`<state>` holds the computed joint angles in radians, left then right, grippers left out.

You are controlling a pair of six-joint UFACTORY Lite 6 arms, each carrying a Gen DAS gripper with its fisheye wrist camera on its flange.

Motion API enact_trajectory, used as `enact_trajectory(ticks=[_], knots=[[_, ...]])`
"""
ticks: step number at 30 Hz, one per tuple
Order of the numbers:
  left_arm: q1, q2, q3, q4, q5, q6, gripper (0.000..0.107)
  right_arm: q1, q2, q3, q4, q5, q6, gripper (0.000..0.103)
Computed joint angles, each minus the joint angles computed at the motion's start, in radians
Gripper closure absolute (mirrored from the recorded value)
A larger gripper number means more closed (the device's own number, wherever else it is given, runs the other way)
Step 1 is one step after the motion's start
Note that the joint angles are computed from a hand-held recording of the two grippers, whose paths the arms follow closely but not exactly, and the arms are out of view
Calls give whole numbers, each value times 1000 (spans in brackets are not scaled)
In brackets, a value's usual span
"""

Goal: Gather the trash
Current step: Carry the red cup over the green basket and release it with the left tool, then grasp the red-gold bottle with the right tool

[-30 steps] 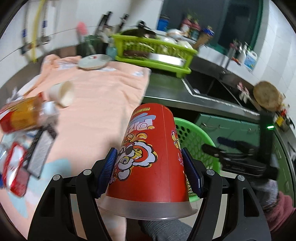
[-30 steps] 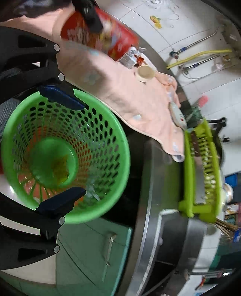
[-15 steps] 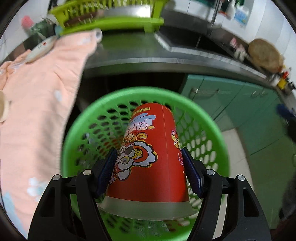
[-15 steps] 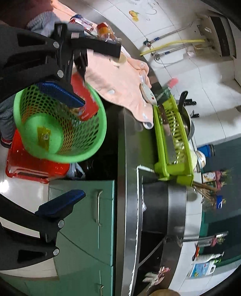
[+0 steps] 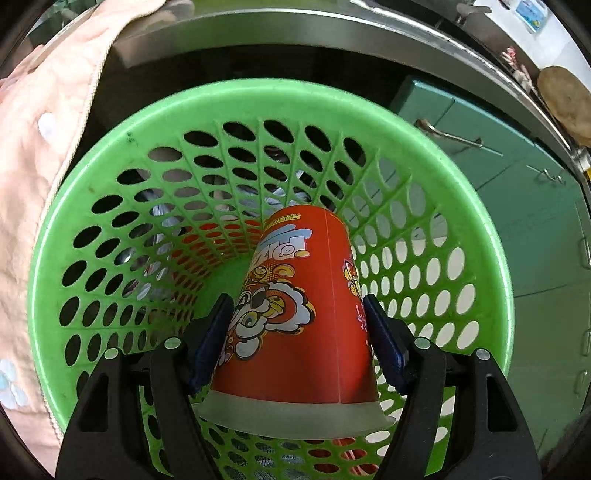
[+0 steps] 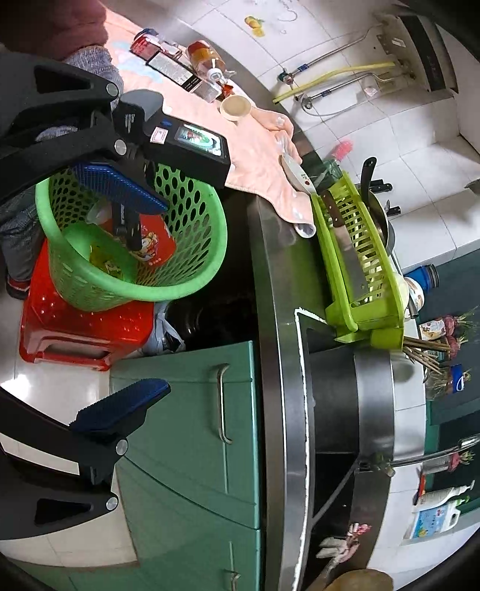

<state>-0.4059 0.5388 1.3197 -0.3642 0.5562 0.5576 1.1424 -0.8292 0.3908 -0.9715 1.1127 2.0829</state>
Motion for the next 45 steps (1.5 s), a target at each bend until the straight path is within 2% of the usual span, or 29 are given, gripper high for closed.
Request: enact_trajectory(ticks=[5,11,17,21,26,31,37,45], knots=[[-7,57,64,13,1,-75,29,41,7,-9,4,22,34,16],[36,65,84,-35,8,-20,29,85,29,-7,5,33,84,16],[116,-91,-49,-153,-15,146,29,77,144,84,-10,5,47,16],[213,-242,-144,-248,9,281,29,58,241,163,-34,-35,38,16],[378,-432,-230,-344,61,443,29,27,391,296,-70,-99,8,16],[570,-541,-248,-394,123,567,29,-8,576,470,-105,-190,-42,16],[832,-556,-177,-438,235,705,29,-51,787,699,-120,-296,-136,16],[1100,-421,-12,-476,340,812,29,-99,1076,1069,-44,-408,-388,16]])
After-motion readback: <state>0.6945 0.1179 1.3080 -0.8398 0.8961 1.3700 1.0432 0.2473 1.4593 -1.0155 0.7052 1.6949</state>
